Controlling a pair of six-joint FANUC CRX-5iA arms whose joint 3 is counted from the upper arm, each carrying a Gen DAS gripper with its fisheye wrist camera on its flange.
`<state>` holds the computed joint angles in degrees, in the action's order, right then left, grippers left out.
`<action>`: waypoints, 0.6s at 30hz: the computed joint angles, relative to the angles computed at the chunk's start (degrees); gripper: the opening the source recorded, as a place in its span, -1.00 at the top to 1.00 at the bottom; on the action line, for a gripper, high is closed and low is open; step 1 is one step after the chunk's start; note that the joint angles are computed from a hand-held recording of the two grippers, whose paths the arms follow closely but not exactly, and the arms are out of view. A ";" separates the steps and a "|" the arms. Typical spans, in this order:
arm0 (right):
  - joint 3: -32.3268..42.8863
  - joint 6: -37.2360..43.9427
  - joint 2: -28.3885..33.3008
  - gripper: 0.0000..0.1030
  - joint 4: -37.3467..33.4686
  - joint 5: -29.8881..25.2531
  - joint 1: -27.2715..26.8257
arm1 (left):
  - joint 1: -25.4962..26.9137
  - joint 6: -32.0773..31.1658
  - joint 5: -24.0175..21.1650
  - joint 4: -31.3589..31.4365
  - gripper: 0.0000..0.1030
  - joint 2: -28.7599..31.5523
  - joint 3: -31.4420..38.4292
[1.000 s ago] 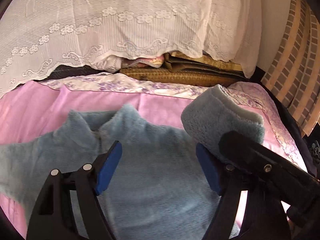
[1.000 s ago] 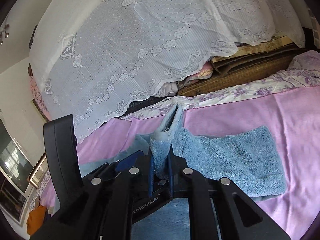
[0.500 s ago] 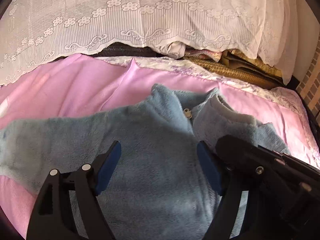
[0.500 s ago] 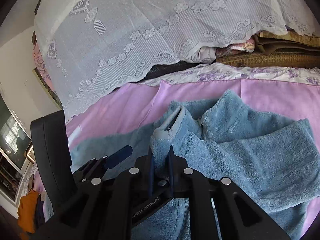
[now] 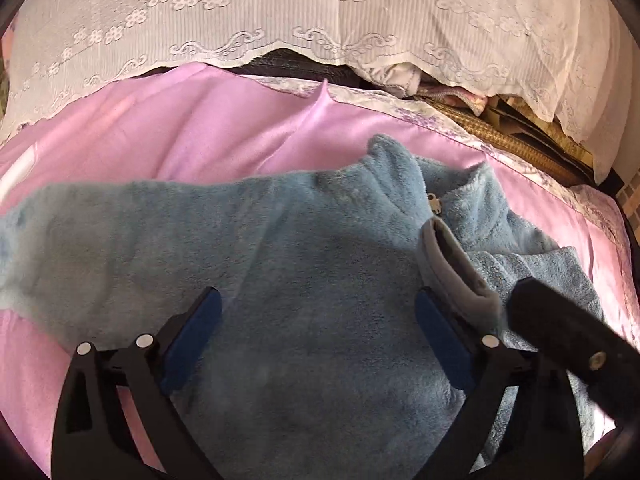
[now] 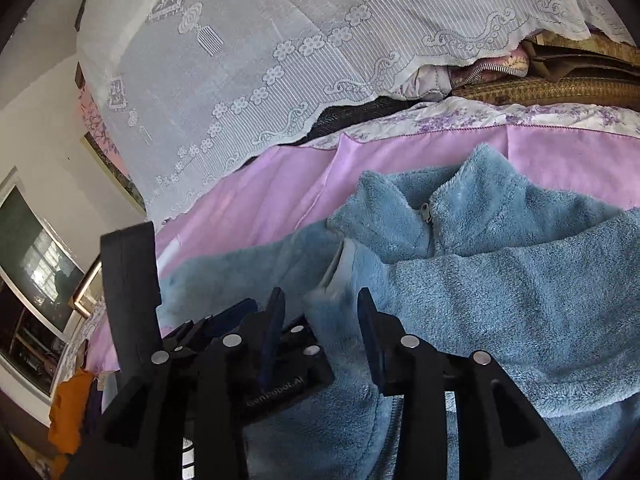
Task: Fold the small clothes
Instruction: 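Fold the held sleeve across the jacket front and open the right gripper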
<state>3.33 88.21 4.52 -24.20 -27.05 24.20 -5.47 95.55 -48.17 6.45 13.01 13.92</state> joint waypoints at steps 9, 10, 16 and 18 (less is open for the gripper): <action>-5.60 -3.78 -5.22 0.27 4.60 3.09 -6.66 | 2.07 -12.92 3.91 21.20 -0.84 -3.59 -7.36; -4.20 -1.38 -4.49 0.27 0.62 1.19 -9.15 | 1.23 -15.94 1.83 23.59 -0.84 -2.11 -6.09; 2.60 8.98 2.64 0.29 -17.91 -10.57 -21.79 | -4.75 -7.93 -8.89 5.24 -0.84 8.44 9.66; 2.93 9.80 4.66 0.47 -21.09 -11.77 -24.65 | -3.36 -9.42 -7.59 8.70 -0.90 8.83 7.21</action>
